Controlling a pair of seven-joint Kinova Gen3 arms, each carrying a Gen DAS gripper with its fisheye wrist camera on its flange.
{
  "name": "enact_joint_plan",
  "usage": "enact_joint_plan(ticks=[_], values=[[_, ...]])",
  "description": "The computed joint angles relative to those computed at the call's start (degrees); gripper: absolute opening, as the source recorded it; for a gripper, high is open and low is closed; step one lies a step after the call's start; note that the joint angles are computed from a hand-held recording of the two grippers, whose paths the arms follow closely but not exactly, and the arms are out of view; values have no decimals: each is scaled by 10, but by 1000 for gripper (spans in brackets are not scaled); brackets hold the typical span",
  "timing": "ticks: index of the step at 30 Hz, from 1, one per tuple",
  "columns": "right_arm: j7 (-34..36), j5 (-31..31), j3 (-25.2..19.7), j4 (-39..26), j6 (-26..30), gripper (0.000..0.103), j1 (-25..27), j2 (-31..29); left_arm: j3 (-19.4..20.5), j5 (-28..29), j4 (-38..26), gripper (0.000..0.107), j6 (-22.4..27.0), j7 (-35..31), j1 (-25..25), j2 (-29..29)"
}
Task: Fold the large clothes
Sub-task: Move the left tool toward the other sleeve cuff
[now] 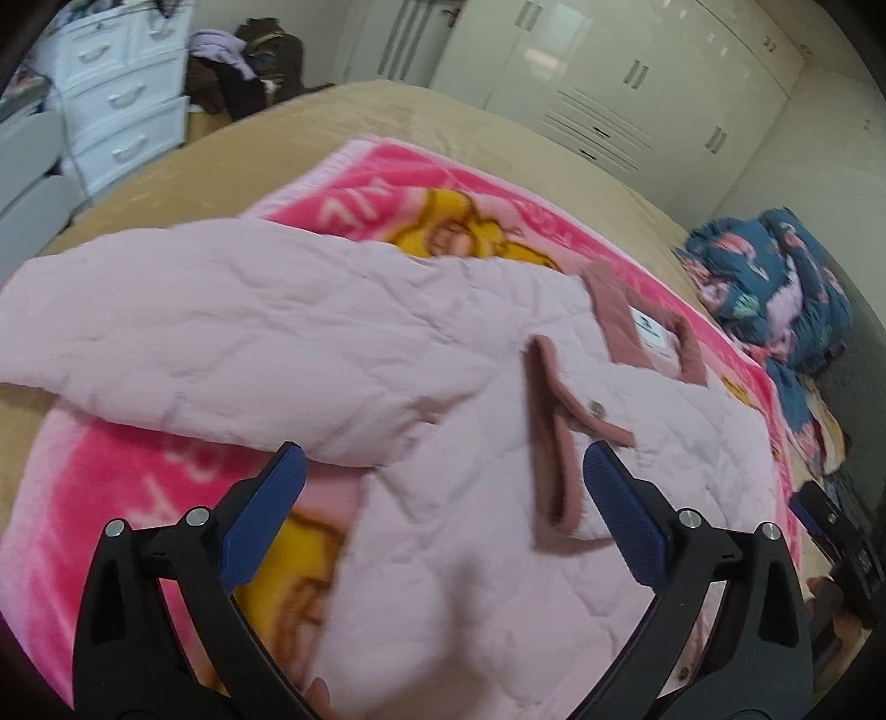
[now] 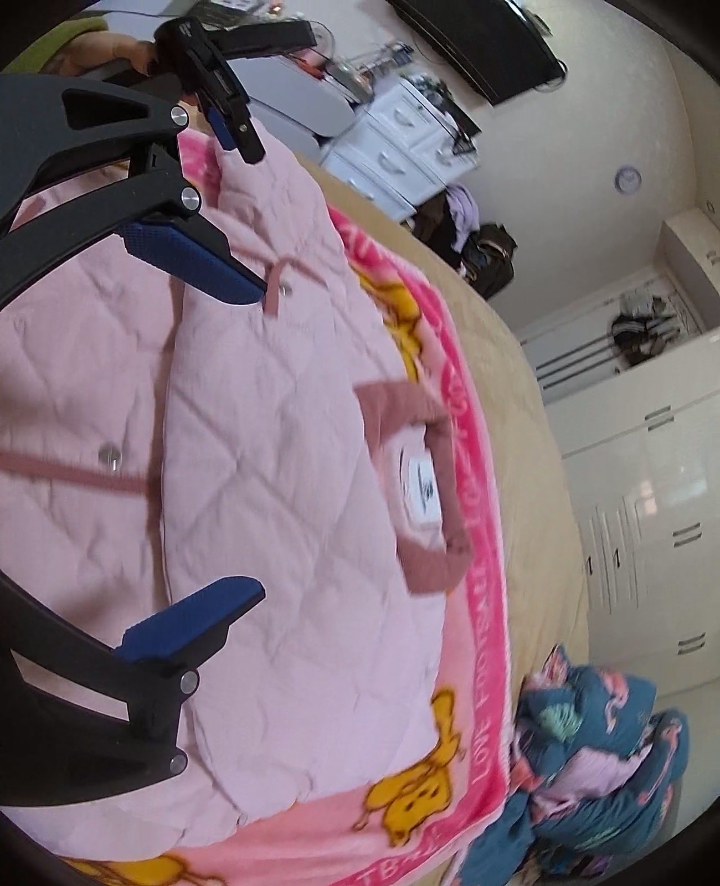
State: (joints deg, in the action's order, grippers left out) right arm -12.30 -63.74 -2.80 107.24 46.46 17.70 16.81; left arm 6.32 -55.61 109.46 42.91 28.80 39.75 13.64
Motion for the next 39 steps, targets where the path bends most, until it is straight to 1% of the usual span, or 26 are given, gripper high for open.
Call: enact_joint_plan(ticks=[2, 5, 9, 13, 17, 23, 30, 33, 36, 39], values=[[2, -1, -5, 6, 1, 98, -6, -8, 0, -1, 7, 94, 20, 12, 4, -12], [2, -5, -9, 14, -1, 98, -23, -20, 7, -4, 23, 94, 35, 28, -2, -30], [1, -10, -13, 23, -5, 98, -49, -32, 21, 1, 30, 94, 76, 44, -11, -36], [5, -18, -19, 33, -12, 98, -79, -45, 27, 9, 55, 94, 64, 64, -30, -53], [9, -24, -24, 38, -16, 98, -108, -53, 38, 11, 68, 94, 80, 77, -40, -65], [2, -21, -36, 41, -31, 98, -155, -62, 51, 15, 87, 94, 91, 92, -57, -81], [-7, -14, -50, 37, -50, 98, -195, -59, 56, 25, 128, 94, 77, 130, -86, -105], [-11, -12, -59, 37, -59, 98, -211, -56, 54, 18, 164, 94, 42, 175, -104, -119], [-14, -9, -68, 38, -66, 98, -225, -51, 56, 14, 184, 94, 23, 204, -121, -124], [-18, -8, -74, 39, -68, 98, -232, -47, 54, -6, 216, 94, -5, 258, -139, -131]])
